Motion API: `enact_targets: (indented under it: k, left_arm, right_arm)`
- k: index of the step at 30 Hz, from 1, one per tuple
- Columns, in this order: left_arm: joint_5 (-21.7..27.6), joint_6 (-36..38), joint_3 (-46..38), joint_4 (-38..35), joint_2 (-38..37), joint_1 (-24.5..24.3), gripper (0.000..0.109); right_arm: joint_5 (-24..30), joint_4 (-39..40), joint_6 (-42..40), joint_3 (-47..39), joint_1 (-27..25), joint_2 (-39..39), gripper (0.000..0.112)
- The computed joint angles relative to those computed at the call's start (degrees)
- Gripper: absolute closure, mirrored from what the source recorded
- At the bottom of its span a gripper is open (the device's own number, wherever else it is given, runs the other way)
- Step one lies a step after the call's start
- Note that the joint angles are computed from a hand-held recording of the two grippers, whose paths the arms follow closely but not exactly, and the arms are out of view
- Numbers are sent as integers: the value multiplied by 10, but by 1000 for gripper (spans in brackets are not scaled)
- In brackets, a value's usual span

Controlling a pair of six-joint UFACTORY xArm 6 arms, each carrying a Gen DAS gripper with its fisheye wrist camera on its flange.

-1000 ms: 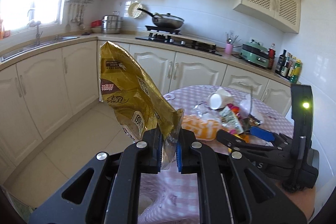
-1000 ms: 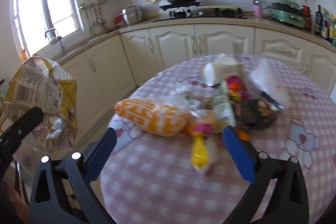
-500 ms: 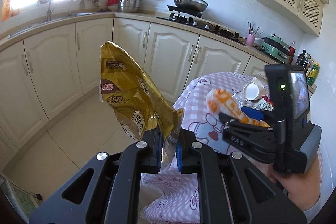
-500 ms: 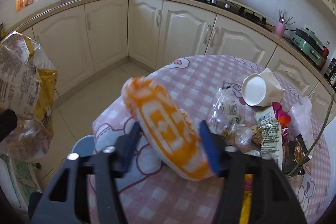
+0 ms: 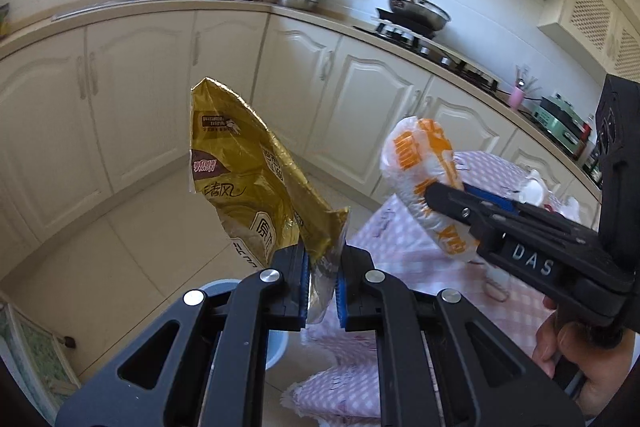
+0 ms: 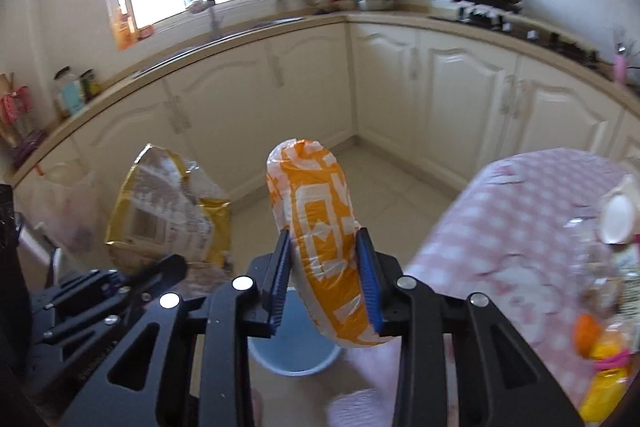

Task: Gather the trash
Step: 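Grasp the orange-and-white bread bag with the right gripper while the left holds the chip bag, then drop the bread bag and chip bag into the blue bucket, opening both grippers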

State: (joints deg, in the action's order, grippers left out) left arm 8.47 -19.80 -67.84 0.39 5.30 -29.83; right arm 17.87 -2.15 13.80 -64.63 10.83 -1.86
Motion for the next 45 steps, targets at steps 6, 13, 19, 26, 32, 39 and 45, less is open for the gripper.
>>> enact_targets:
  k: [6, 13, 19, 26, 32, 39, 45]
  left_arm:
    - [22, -50, 6, 46, 9, 36, 99]
    - [50, -38, -21, 33, 51, 57, 99]
    - [64, 9, -38, -16, 77, 61, 99]
    - [81, 42, -66, -42, 100, 52, 99]
    - [101, 56, -101, -52, 123, 48, 98]
    - [79, 11, -101, -8, 114, 45, 63]
    - [72, -50, -79, 56, 79, 42, 55]
  right_arm:
    - [36, 171, -128, -95, 37, 112, 80]
    - [37, 254, -162, -181, 50, 219, 70]
    - [30, 219, -121, -196, 53, 247, 59]
    - [-29, 43, 31, -126, 42, 201, 57]
    - [-59, -219, 251, -93, 16, 162, 52]
    - [-79, -285, 316, -68, -3, 131, 51]
    - [-76, -275, 313, -42, -7, 95, 50]
